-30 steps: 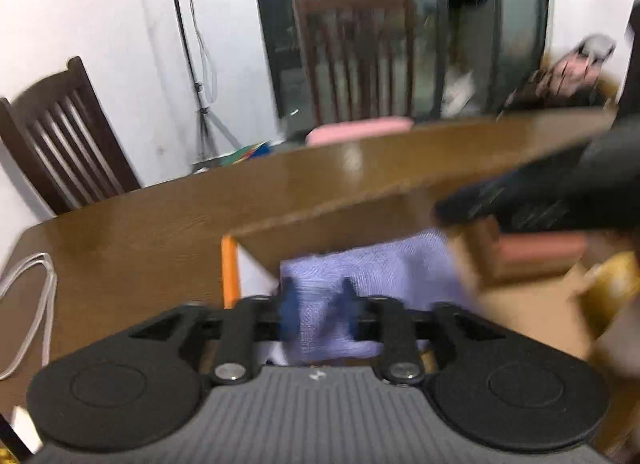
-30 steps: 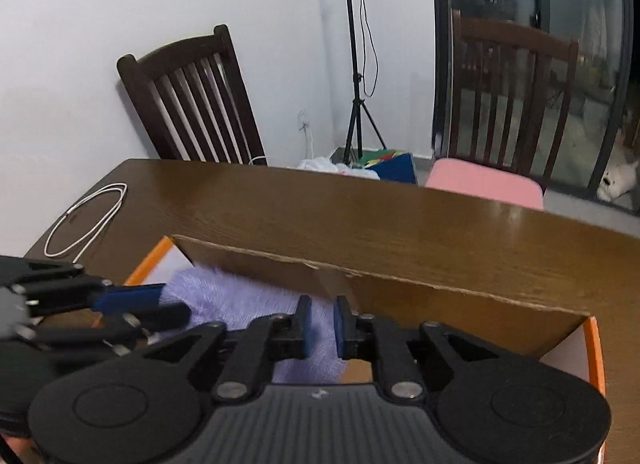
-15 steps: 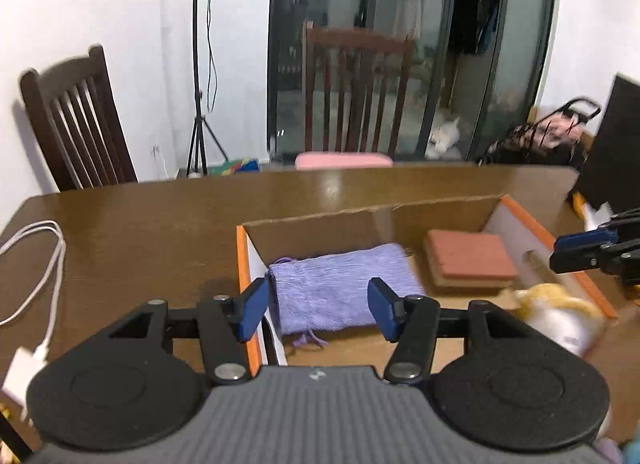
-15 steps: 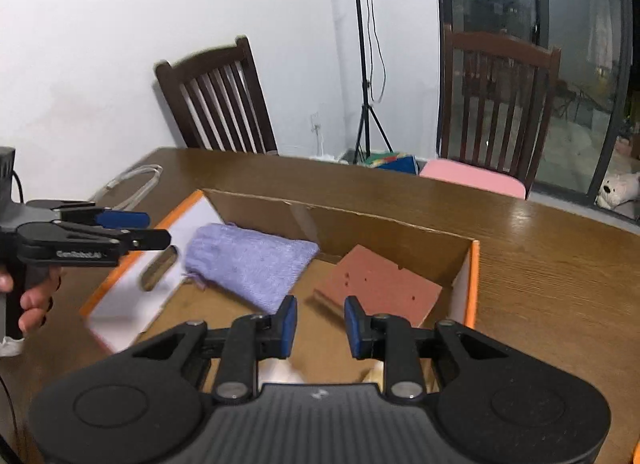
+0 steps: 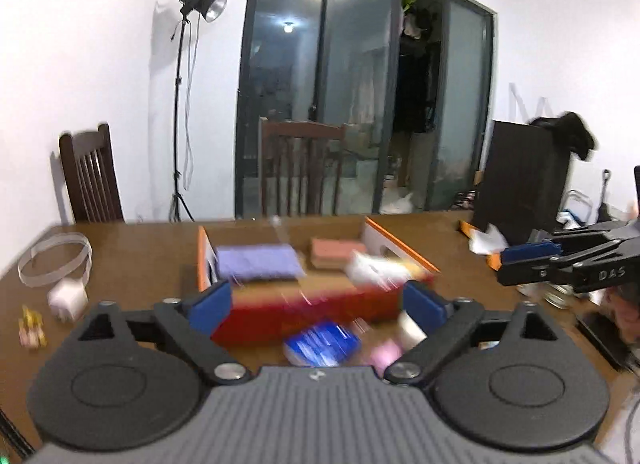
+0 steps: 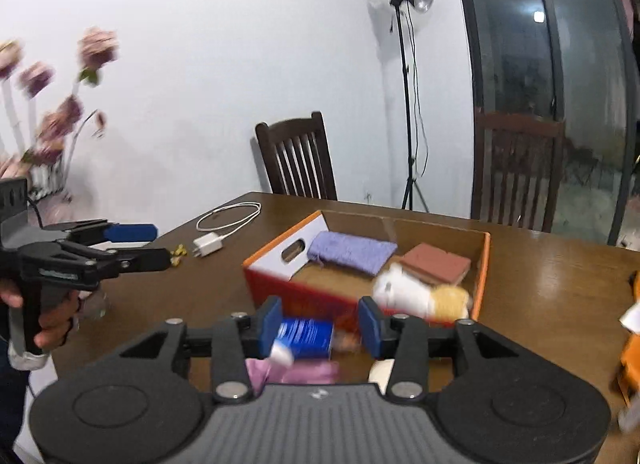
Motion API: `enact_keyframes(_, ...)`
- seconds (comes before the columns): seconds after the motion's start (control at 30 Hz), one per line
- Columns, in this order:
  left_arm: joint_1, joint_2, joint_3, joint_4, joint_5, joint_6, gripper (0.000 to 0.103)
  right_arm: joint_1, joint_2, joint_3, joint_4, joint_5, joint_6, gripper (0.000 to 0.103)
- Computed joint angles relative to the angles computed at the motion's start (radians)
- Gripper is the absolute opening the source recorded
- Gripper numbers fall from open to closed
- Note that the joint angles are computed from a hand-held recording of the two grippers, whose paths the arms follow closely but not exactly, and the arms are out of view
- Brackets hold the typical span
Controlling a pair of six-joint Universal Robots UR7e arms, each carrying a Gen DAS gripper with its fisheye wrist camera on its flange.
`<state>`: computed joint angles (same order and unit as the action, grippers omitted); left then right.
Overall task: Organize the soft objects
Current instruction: 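Grasp the purple satin bow scrunchie with the left tool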
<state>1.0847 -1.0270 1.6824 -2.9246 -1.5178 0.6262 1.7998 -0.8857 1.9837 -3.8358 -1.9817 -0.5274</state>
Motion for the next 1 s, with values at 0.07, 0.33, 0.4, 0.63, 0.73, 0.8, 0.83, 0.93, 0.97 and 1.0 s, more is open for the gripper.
enact_keyframes(0.07, 0.01, -0.059, 0.111, -0.045, -0.022, 0.003, 0.098, 0.018, 0.051, 0.065, -0.154, -0.048, -0.046, 0.053)
enact_keyframes(0.33, 0.017, -0.17, 0.409, -0.241, 0.016, 0.026, 0.1, 0.019, 0.216, 0.252, -0.483, -0.047, 0.068, 0.06)
enact_keyframes(0.4, 0.015, -0.17, 0.416, -0.252, 0.021, 0.031, 0.1, 0.015, 0.228, 0.273, -0.475, -0.037, 0.064, 0.061)
enact_keyframes(0.63, 0.029, -0.111, 0.335, -0.218, -0.014, -0.093, 0.099, 0.012, 0.242, 0.28, -0.521, -0.019, 0.111, 0.054)
enact_keyframes(0.73, 0.027, -0.01, 0.243, -0.26, 0.025, -0.141, 0.093, -0.001, 0.233, 0.236, -0.47, -0.021, 0.136, 0.041)
enact_keyframes(0.8, 0.029, 0.059, 0.154, -0.218, 0.038, -0.187, 0.081, -0.008, 0.226, 0.201, -0.422, -0.029, 0.148, 0.038)
enact_keyframes(0.83, 0.035, 0.096, 0.107, -0.196, 0.027, -0.202, 0.075, -0.011, 0.225, 0.181, -0.397, -0.03, 0.146, 0.038)
enact_keyframes(0.93, 0.046, 0.174, 0.008, -0.123, 0.043, -0.218, 0.057, -0.013, 0.227, 0.134, -0.338, -0.043, 0.138, 0.038)
enact_keyframes(0.97, 0.052, 0.189, -0.015, -0.089, 0.046, -0.22, 0.046, -0.014, 0.229, 0.122, -0.322, -0.046, 0.138, 0.038)
enact_keyframes(1.0, 0.061, 0.194, -0.03, -0.052, 0.037, -0.218, 0.031, -0.015, 0.23, 0.11, -0.303, -0.048, 0.14, 0.038)
